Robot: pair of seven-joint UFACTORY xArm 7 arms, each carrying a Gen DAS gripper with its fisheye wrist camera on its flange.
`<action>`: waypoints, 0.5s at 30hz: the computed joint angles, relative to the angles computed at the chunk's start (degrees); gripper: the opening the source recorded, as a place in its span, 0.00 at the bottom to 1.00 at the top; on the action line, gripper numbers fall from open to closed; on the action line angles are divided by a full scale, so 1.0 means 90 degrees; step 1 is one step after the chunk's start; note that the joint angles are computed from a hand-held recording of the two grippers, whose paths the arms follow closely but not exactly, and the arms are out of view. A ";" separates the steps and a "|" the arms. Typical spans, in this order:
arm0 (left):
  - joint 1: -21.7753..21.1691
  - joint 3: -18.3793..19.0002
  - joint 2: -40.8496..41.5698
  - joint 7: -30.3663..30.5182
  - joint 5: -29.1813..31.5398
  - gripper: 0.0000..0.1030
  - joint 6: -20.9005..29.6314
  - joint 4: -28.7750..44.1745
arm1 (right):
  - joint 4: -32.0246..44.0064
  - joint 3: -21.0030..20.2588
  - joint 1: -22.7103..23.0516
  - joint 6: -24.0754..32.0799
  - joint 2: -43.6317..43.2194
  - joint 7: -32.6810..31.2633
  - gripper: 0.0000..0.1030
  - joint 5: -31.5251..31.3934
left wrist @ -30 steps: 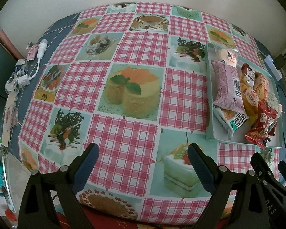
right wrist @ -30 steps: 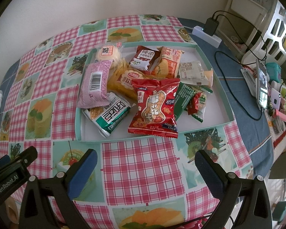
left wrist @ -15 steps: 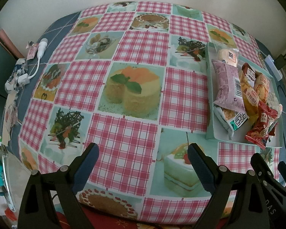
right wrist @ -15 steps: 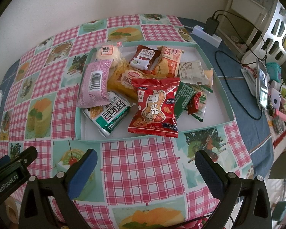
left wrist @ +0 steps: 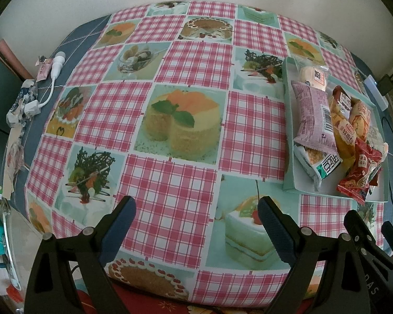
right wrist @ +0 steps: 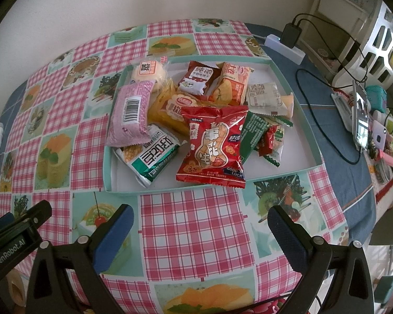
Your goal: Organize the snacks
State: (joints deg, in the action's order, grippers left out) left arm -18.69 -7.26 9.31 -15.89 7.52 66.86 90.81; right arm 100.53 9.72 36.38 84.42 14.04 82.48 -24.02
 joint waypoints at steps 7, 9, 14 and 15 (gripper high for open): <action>0.0002 0.0004 -0.0014 -0.0013 -0.0001 0.91 0.0006 -0.0025 | 0.0020 -0.0006 0.0000 0.0005 0.0015 -0.0020 1.00 0.0006; 0.0006 0.0003 -0.0014 -0.0005 -0.0005 0.91 0.0000 -0.0026 | 0.0004 -0.0002 0.0006 0.0007 0.0003 -0.0011 1.00 0.0010; 0.0006 0.0003 0.0001 -0.0005 -0.0003 0.91 0.0013 -0.0003 | 0.0009 -0.0001 0.0003 0.0005 0.0010 -0.0015 1.00 0.0008; 0.0006 0.0003 -0.0002 -0.0007 -0.0003 0.91 0.0012 -0.0007 | -0.0006 0.0002 0.0007 0.0007 -0.0003 -0.0008 1.00 0.0014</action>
State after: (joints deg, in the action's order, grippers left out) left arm -18.64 -7.23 9.29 -15.95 7.49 66.96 90.75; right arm 100.48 9.74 36.45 84.48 14.02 82.41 -23.89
